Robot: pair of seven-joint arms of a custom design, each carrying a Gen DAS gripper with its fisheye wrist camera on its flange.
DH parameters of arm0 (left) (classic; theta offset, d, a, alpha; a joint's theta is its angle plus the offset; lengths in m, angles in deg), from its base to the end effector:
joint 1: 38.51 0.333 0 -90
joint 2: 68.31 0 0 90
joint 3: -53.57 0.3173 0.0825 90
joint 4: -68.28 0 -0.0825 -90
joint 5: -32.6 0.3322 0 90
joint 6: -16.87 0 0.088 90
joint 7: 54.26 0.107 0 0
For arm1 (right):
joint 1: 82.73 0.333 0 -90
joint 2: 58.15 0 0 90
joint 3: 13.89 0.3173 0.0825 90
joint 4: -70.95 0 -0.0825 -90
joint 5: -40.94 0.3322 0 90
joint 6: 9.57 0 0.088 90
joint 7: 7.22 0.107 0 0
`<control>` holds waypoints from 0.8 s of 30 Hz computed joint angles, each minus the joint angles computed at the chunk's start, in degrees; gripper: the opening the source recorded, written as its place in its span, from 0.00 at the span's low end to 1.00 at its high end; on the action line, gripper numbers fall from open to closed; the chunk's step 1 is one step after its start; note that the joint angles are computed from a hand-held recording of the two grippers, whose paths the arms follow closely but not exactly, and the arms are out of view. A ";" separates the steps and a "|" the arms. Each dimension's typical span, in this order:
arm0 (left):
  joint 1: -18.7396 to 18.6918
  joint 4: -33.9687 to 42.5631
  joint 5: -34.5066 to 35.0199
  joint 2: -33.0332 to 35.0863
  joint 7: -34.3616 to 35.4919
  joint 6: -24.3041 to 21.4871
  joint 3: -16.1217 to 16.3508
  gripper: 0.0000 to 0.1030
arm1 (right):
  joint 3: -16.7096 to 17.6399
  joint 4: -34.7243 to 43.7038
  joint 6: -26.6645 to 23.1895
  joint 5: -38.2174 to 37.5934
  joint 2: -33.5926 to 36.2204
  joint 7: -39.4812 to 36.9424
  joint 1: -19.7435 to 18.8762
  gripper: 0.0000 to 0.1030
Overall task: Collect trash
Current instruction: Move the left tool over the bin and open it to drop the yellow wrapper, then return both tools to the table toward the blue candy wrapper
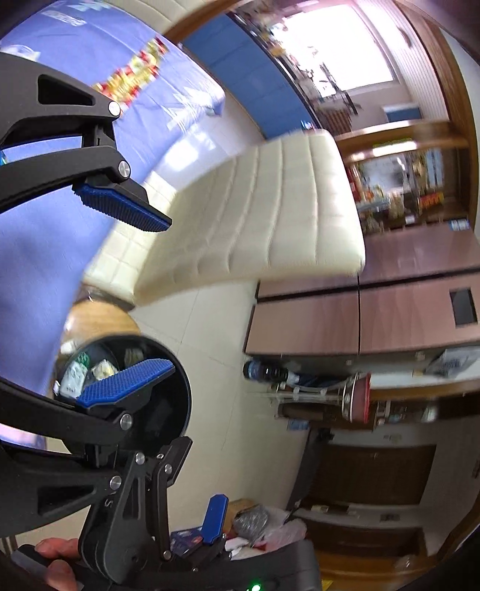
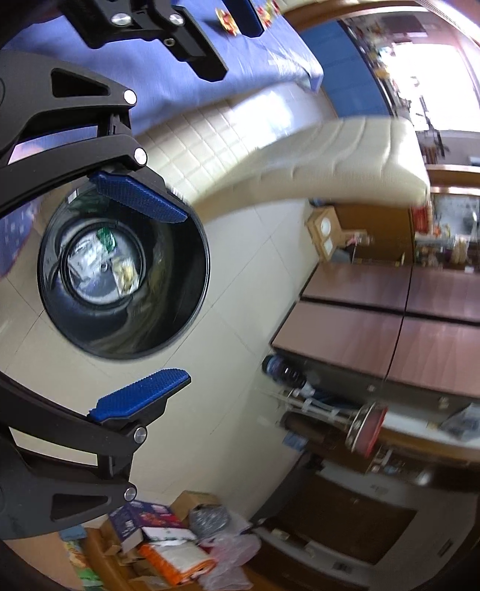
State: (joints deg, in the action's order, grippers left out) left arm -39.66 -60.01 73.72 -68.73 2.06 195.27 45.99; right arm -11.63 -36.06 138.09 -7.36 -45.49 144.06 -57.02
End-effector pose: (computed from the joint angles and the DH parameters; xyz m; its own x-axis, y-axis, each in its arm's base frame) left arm 0.5042 -0.1341 0.4954 -0.2171 -0.9696 -0.1128 -0.5999 0.2237 -0.7681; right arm 0.5288 0.2933 0.4738 -0.0098 -0.9941 0.1081 -0.7357 -0.0660 -0.6740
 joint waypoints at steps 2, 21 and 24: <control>1.34 -1.63 1.80 -1.69 -2.20 0.16 0.43 0.68 | 0.79 1.02 0.35 0.40 0.65 -1.23 0.68 0.80; 18.81 -23.84 -8.44 -22.70 3.53 -0.70 1.29 0.81 | 4.23 13.24 2.04 9.26 9.97 -15.54 12.40 0.84; 20.75 -26.39 -10.74 -25.16 5.23 -2.00 1.84 0.82 | 4.49 14.28 1.95 11.04 11.19 -17.42 14.19 0.84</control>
